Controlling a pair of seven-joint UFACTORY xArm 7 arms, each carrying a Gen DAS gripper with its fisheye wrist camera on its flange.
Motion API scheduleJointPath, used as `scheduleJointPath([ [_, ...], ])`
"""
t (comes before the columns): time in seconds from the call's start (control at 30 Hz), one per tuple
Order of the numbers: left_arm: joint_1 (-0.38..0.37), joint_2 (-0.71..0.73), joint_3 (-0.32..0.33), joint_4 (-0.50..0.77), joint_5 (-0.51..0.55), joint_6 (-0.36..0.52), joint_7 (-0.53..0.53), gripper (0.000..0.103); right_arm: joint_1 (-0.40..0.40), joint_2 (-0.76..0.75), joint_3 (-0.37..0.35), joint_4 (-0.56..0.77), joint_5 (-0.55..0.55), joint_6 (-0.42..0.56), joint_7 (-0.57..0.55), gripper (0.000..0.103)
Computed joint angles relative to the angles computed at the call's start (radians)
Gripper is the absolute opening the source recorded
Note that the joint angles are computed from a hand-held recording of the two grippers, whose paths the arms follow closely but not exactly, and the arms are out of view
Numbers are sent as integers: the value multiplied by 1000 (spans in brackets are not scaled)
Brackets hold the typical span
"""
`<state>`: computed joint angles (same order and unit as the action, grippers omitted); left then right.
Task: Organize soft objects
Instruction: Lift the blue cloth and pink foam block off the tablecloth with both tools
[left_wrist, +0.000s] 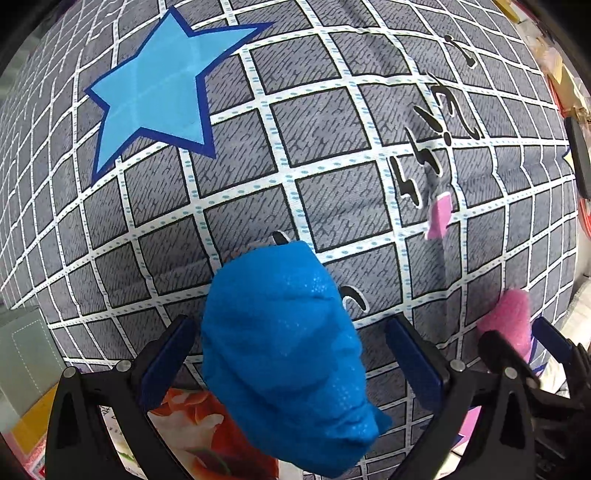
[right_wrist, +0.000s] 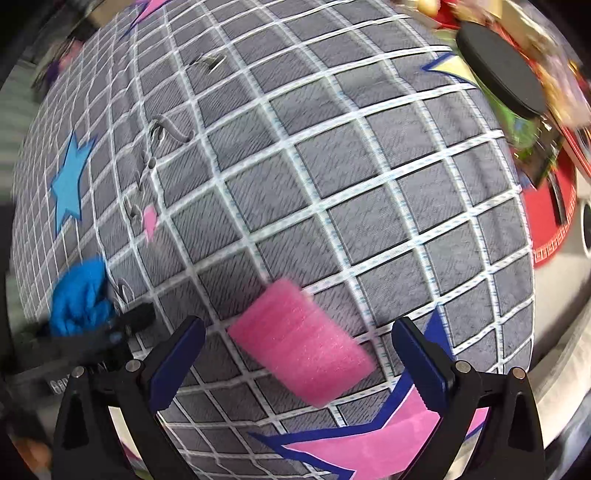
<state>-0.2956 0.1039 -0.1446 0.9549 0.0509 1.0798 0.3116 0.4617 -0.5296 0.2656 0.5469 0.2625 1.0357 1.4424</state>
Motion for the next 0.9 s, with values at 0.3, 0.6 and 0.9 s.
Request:
scheduleJointPath([
  [0.3, -6, 51, 0, 45, 16, 11, 0, 103, 90, -156, 13, -36, -32, 127, -152, 102],
  [0.6, -7, 36, 0, 29, 15, 4, -5, 103, 118, 192, 103, 213, -103, 119, -229, 102],
  [0.9, -3, 39, 1, 34, 19, 9, 7, 103, 153, 178, 58, 180, -64, 110, -262, 103],
])
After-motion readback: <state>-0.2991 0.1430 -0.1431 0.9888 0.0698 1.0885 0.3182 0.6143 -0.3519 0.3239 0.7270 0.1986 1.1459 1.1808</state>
